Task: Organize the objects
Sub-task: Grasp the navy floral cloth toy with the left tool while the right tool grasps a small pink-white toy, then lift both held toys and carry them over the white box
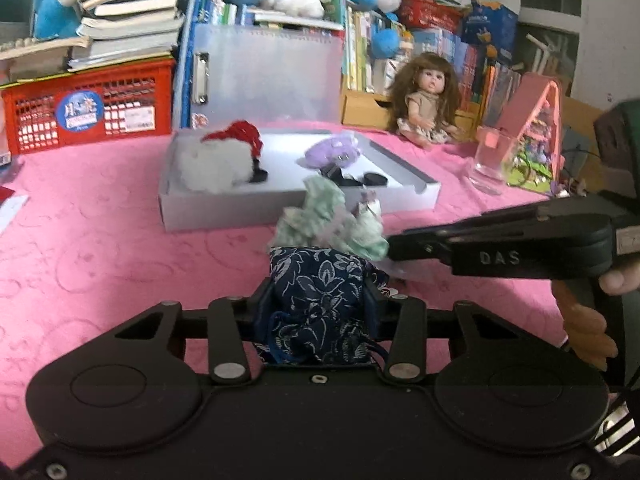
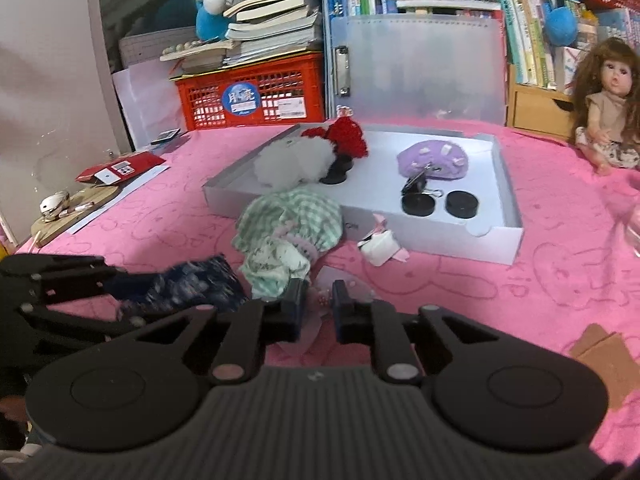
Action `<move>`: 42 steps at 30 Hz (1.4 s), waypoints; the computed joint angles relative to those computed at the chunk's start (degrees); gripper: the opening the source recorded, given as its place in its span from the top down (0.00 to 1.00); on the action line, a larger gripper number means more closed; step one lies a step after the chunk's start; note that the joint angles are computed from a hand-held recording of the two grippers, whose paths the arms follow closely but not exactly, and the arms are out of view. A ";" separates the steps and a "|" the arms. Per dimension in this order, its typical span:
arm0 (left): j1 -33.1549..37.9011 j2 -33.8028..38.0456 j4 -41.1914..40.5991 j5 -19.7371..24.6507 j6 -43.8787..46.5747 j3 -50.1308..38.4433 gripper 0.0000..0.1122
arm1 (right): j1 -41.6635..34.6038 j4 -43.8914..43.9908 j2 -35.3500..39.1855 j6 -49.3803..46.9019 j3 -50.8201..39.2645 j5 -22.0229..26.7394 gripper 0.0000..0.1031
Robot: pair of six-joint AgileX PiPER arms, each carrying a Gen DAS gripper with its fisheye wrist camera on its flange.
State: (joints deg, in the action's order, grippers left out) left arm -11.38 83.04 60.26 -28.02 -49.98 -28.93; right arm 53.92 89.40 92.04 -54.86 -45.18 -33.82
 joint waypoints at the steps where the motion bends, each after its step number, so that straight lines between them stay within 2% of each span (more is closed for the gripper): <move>1: 0.36 -0.21 0.54 0.03 -0.63 -0.25 0.63 | 0.20 0.62 -0.21 -0.39 -0.01 -0.73 0.83; 15: -3.74 -2.41 1.68 10.32 -8.50 -4.59 0.63 | 2.18 6.99 -2.22 -4.59 -0.73 -8.36 0.83; 24: -4.78 -3.75 5.16 12.43 -14.12 -7.48 0.63 | 1.88 8.28 -3.14 -4.38 -1.12 -10.63 0.83; 31: -6.33 -1.45 1.24 14.22 -11.08 -10.59 0.63 | 0.81 8.94 -3.16 -5.01 -1.94 -11.31 0.82; 42: -7.85 4.24 -0.72 16.86 -11.41 -17.29 0.63 | -1.80 9.46 -2.98 -7.13 -3.61 -11.83 0.82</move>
